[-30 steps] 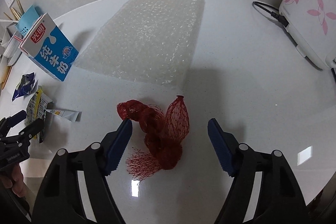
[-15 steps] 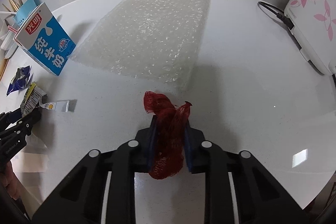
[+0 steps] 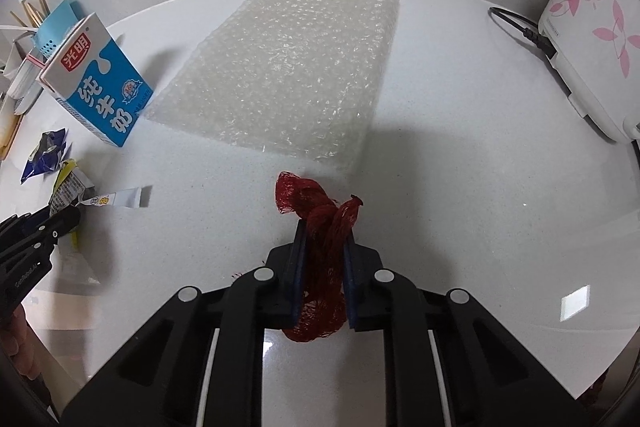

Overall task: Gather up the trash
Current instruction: 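Grasp the yellow snack bag with the left tool while the right tool grasps the red mesh bag, then carry the snack bag and mesh bag down over the wastebasket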

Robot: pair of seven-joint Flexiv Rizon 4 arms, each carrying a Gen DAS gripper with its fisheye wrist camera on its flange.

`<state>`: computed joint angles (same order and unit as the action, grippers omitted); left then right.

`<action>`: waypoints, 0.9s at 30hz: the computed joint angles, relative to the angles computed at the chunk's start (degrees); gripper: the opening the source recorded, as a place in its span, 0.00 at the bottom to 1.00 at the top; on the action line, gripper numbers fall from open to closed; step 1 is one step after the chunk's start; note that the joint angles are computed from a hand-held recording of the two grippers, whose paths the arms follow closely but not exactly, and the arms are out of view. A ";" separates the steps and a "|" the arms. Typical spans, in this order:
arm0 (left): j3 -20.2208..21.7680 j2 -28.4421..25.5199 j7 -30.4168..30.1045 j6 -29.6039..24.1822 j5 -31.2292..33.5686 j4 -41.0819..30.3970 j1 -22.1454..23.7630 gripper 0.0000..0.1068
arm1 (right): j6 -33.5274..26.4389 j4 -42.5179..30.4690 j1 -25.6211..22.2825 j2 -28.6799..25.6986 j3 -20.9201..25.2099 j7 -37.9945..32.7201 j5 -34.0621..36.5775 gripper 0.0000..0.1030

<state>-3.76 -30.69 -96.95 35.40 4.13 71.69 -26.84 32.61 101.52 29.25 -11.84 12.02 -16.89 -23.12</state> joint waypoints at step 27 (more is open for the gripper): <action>-1.92 9.13 4.03 5.68 -3.66 10.50 2.45 0.28 | -5.96 -1.93 4.51 2.25 1.99 7.91 -5.32 0.14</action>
<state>-5.68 -21.56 -92.92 41.08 0.47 82.19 -24.39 26.65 99.59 33.75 -9.59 14.00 -8.98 -28.44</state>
